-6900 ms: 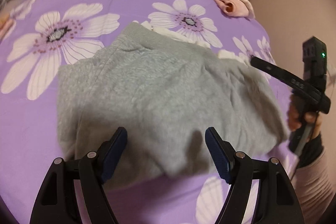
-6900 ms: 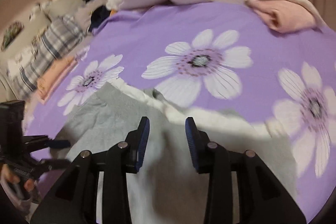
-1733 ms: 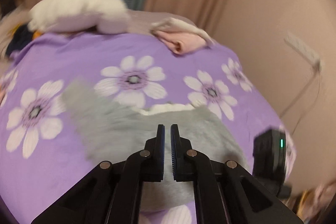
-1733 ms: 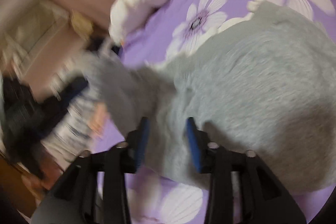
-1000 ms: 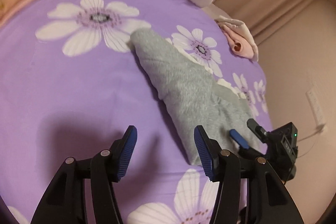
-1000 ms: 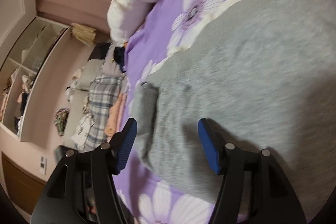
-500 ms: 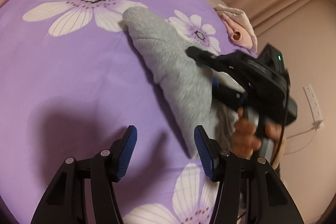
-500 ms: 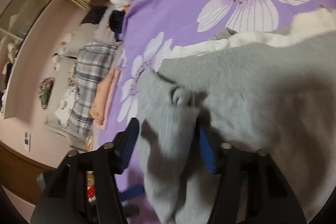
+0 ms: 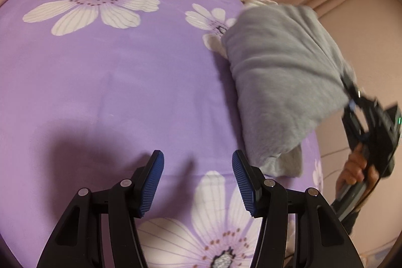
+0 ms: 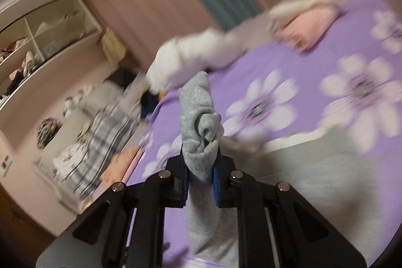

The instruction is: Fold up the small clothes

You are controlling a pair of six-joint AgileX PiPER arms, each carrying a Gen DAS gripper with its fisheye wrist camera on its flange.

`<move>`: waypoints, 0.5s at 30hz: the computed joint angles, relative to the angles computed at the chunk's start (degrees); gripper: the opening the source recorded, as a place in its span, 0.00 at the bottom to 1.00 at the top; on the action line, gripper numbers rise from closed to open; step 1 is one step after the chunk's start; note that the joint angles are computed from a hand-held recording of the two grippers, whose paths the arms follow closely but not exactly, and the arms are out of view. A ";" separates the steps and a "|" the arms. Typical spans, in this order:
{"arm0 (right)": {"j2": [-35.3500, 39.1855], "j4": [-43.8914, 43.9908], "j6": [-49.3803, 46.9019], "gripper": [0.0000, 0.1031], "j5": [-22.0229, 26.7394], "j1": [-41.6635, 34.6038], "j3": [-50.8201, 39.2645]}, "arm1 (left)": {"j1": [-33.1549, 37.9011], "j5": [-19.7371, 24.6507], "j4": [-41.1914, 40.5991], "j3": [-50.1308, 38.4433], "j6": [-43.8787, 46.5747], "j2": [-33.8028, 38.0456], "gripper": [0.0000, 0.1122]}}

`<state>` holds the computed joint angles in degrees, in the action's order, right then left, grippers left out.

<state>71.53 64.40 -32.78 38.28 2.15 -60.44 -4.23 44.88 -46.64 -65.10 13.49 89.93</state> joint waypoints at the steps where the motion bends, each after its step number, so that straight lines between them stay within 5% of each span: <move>1: -2.27 0.21 -1.21 0.15 -0.02 -2.68 2.81 | -0.57 0.07 0.48 -0.39 -0.51 0.20 0.49; 5: -2.98 0.51 -3.36 0.16 3.99 -11.46 10.47 | -3.45 1.04 3.93 -3.87 -3.83 2.26 0.49; 8: -0.16 -3.89 -0.49 0.16 2.91 -13.36 14.41 | -6.33 1.64 7.45 -8.06 -6.69 3.95 0.49; 15: -1.73 3.50 -7.33 0.16 -0.45 -13.15 19.99 | -14.13 5.64 18.88 -25.60 -13.75 12.06 0.49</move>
